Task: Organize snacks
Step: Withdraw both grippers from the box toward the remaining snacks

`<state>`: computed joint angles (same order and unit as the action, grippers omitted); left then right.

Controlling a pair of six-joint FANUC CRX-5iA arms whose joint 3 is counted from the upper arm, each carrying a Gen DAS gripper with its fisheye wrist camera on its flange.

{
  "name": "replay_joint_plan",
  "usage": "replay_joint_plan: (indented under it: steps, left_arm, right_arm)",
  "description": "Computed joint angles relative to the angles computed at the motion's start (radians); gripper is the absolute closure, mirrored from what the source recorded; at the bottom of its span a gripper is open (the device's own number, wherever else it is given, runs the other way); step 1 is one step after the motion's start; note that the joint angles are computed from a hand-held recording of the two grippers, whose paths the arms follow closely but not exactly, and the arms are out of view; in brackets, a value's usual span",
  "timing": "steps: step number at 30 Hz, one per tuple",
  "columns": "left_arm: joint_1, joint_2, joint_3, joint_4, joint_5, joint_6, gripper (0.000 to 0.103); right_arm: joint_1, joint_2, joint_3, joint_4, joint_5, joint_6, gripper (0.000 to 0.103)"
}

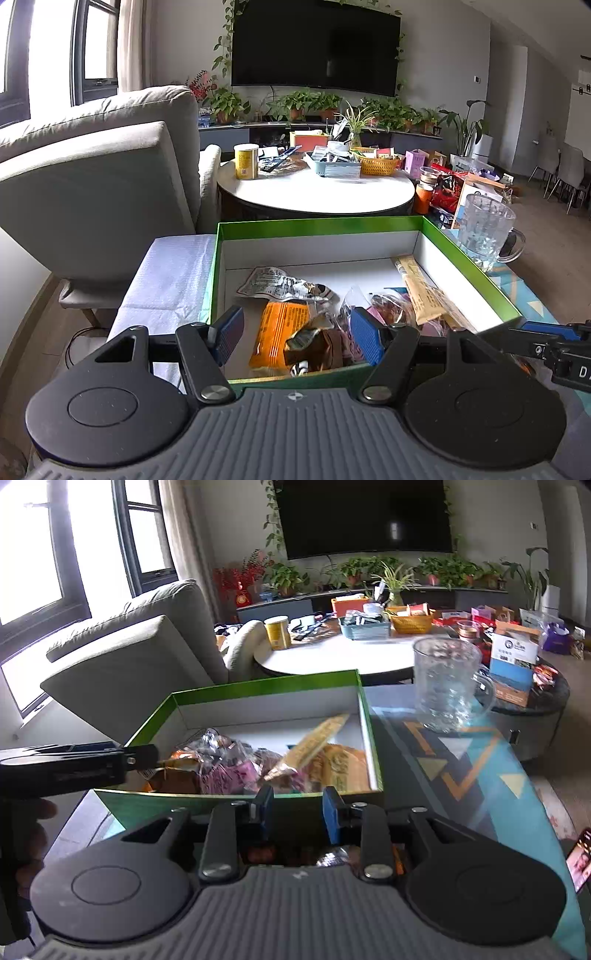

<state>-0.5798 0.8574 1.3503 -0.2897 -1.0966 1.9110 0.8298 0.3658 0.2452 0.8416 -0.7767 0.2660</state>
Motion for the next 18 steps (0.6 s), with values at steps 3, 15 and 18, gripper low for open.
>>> replay_joint_plan:
  steps: [3, 15, 18]
  left_arm:
    - [-0.003, -0.051, -0.083, -0.015, 0.029, 0.026, 0.041]
    - [0.003, -0.255, -0.466, 0.034, 0.206, -0.007, 0.041]
    - [0.006, -0.254, -0.484, 0.091, 0.192, -0.060, 0.041]
  right_arm:
    - [0.000, -0.022, -0.033, 0.006, -0.012, -0.030, 0.079]
    - [-0.003, -0.074, -0.103, -0.081, -0.095, -0.081, 0.069]
    - [-0.002, -0.084, -0.125, -0.080, -0.098, -0.111, 0.062]
